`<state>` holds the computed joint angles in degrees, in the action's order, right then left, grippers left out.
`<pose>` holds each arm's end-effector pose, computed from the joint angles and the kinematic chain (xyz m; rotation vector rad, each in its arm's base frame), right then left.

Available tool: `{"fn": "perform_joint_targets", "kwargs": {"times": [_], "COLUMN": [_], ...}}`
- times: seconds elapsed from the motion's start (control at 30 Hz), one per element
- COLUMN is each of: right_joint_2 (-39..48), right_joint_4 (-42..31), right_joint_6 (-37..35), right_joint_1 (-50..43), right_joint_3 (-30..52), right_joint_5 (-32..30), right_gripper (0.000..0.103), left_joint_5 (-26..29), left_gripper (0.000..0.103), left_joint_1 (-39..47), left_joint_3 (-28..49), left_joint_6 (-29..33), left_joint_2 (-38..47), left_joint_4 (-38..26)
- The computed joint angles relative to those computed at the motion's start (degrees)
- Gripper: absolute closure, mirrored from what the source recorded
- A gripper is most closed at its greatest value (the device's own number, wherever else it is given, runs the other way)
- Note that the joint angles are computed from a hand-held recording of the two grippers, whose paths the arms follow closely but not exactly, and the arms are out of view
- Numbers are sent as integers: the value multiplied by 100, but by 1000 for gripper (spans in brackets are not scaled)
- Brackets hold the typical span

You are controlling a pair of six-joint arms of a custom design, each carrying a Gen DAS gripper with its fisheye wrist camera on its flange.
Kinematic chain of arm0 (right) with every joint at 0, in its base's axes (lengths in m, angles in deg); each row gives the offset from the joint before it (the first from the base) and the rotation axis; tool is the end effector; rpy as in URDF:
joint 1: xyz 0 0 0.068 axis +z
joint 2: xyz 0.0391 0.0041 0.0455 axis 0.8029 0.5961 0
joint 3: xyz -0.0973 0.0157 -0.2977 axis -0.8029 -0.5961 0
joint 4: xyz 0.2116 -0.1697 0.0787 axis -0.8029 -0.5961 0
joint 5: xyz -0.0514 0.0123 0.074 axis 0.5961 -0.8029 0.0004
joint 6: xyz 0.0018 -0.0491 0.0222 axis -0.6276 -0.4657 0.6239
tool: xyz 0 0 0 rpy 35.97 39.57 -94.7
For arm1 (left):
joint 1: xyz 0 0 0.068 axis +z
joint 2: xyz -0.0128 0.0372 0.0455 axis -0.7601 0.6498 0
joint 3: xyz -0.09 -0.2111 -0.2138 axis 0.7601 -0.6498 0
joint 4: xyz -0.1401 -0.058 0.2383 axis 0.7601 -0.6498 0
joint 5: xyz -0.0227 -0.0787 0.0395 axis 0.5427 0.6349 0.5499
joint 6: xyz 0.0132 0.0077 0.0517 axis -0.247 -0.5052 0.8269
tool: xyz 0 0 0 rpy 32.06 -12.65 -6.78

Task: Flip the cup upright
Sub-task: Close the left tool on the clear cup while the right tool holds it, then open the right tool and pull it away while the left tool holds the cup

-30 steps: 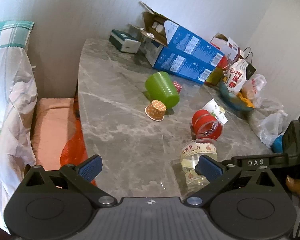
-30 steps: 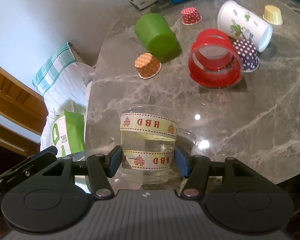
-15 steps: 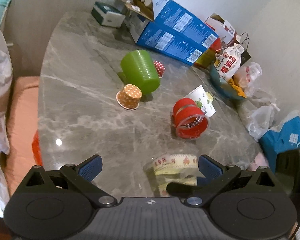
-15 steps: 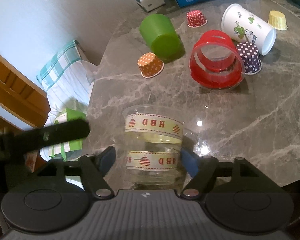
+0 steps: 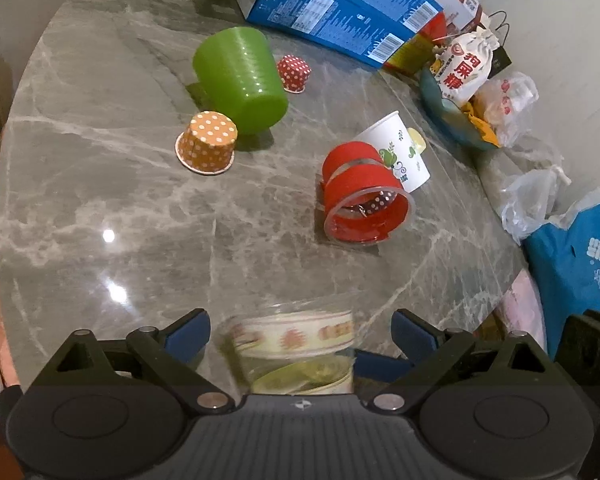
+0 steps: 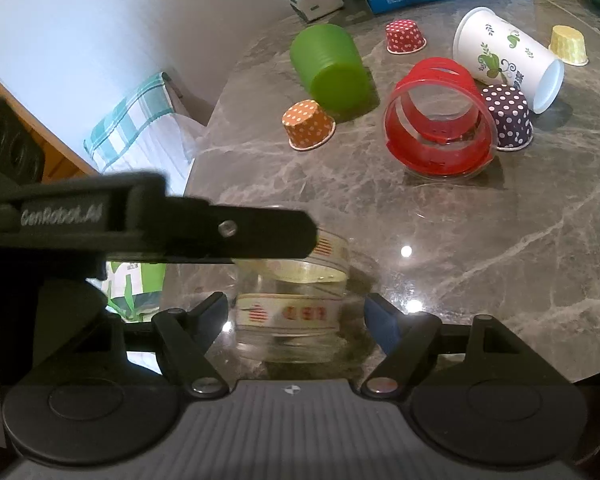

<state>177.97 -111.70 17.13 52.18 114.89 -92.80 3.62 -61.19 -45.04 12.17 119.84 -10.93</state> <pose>0.2786 0.0174 0.1149 -0.8761 2.5265 0.9125 0.1968 -0.0482 0.1287 -0.6054 2.5068 -0.6364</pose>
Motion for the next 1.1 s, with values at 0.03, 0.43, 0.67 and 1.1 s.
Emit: {"fn": "perform_joint_targets", "kwargs": {"times": [0.03, 0.43, 0.67, 1.1], "right_joint_2": [26, 277, 328, 192], "right_joint_4": [-57, -346, -438, -465], "right_joint_6": [-28, -331, -473, -532], "right_joint_1": [-24, -210, -312, -388], "right_joint_3": [29, 222, 251, 194], "right_joint_5": [-40, -248, -302, -307], "right_gripper": [27, 27, 26, 26], "left_joint_5": [-29, -385, -443, -482], "left_gripper": [5, 13, 18, 35], "left_joint_1": [-25, -222, -319, -373], "left_joint_3": [18, 278, 320, 226], "left_joint_6": [-27, -142, -201, -209], "left_joint_2": [32, 397, 630, 579], "left_joint_4": [7, -213, -120, 36]}}
